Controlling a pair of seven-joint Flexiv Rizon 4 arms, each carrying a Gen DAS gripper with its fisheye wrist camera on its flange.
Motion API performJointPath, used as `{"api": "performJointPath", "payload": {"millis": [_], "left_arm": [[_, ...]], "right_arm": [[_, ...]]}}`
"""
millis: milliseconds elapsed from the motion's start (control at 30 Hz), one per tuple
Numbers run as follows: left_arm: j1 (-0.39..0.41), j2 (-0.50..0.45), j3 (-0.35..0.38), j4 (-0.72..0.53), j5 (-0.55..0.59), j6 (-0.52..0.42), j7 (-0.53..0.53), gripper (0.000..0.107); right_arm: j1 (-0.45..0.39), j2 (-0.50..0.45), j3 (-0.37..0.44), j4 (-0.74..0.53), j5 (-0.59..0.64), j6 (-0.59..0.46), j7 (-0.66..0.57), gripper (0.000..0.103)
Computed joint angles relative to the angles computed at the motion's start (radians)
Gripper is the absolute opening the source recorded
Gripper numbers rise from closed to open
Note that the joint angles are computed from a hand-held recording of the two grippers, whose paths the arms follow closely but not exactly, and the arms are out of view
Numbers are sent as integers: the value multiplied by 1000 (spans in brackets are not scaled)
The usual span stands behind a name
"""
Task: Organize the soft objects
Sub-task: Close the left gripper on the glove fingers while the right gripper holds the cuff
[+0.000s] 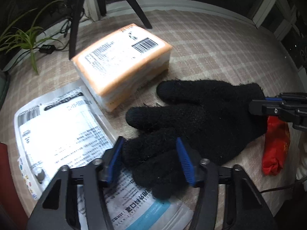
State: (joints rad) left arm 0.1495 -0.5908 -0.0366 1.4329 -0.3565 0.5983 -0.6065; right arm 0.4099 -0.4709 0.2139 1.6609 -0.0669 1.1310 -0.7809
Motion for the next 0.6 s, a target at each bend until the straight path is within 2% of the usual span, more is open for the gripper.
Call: {"api": "performJointPath", "payload": {"millis": [133,167,200,367,600], "left_arm": [[9,-7,-10,-3,-27,-22,-2,22],[12,-8,-11,-1,-35,-20,-3,14],[16,-4,-15,7,-45,-12,3,11],[38,11,-27,23,-94,-22,33,5],[71,39,-39,42,-183,-58,73,5]], "right_arm": [[-1,-8,1,-6,5,0,-1,6],[-1,-9,1,-7,6,0,-1,6],[-1,-10,2,-8,7,2,0,6],[3,-7,-3,-2,2,10,6,6],[18,19,-22,27,-30,34,40,6]]}}
